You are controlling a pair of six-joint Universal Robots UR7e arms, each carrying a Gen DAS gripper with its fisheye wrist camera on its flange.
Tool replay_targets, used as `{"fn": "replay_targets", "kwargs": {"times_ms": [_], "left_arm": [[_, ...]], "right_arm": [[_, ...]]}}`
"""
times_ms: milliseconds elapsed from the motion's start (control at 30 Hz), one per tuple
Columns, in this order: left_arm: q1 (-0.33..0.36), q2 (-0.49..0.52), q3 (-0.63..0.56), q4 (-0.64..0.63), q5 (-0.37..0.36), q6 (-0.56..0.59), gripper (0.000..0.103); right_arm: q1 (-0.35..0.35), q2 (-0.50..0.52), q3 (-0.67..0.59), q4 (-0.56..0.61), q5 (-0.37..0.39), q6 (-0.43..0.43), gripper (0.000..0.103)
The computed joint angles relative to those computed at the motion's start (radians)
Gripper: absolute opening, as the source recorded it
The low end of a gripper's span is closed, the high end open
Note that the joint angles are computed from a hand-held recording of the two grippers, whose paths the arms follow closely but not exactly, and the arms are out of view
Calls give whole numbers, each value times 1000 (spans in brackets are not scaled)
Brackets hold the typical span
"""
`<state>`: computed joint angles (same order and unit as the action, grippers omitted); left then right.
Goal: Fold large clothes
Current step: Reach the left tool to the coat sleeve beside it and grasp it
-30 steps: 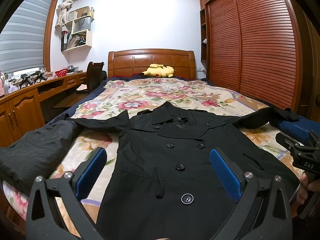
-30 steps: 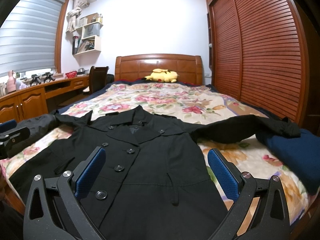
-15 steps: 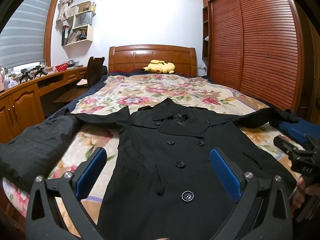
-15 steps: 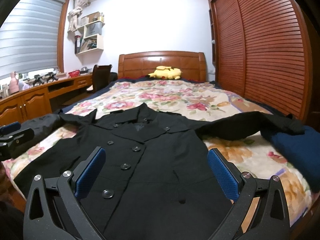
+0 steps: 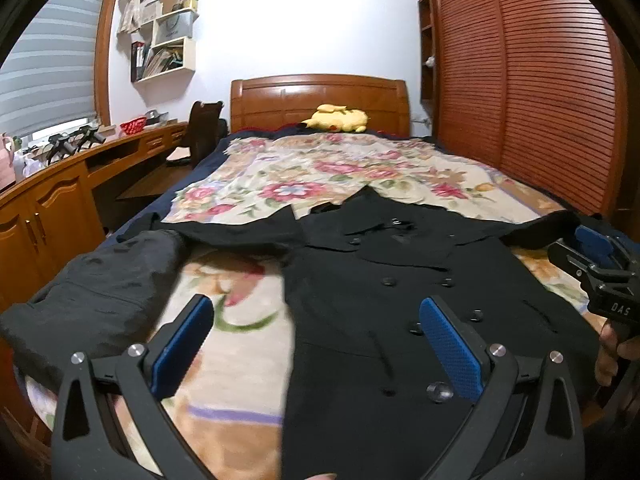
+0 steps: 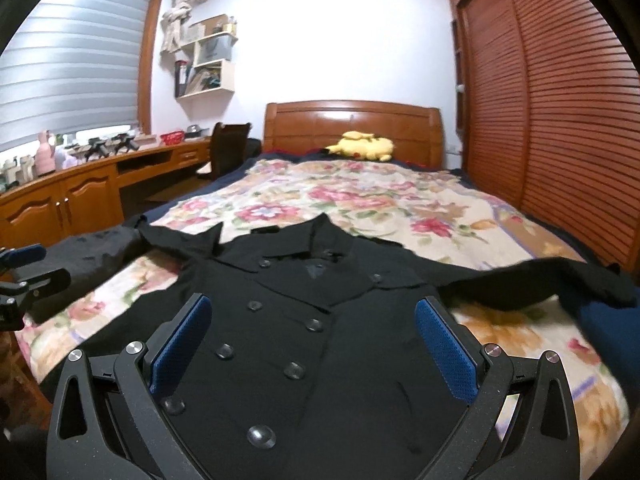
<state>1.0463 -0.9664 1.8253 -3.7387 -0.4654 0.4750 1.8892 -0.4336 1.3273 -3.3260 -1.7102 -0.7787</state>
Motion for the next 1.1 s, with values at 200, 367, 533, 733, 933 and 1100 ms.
{"fn": "replay_targets", "kwargs": {"times_ms": [200, 367, 533, 733, 933, 1100], "left_arm": [[82, -38, -56, 136, -27, -43, 103], [148, -50, -126, 243, -63, -73, 103], [216, -49, -230, 391, -88, -135, 103], [281, -14, -385, 534, -102, -181, 103], [335, 42, -536, 672, -128, -243, 102], [373, 94, -672, 820, -172, -316, 94]], "right_arm": [[21, 110, -164, 112, 5, -11, 103], [33, 211, -322, 219, 7, -18, 103], [40, 301, -484, 337, -1, -32, 103], [37, 390, -657, 478, 2, -51, 103], [31, 456, -812, 605, 14, -8, 103], [28, 485, -875, 653, 15, -4, 103]]}}
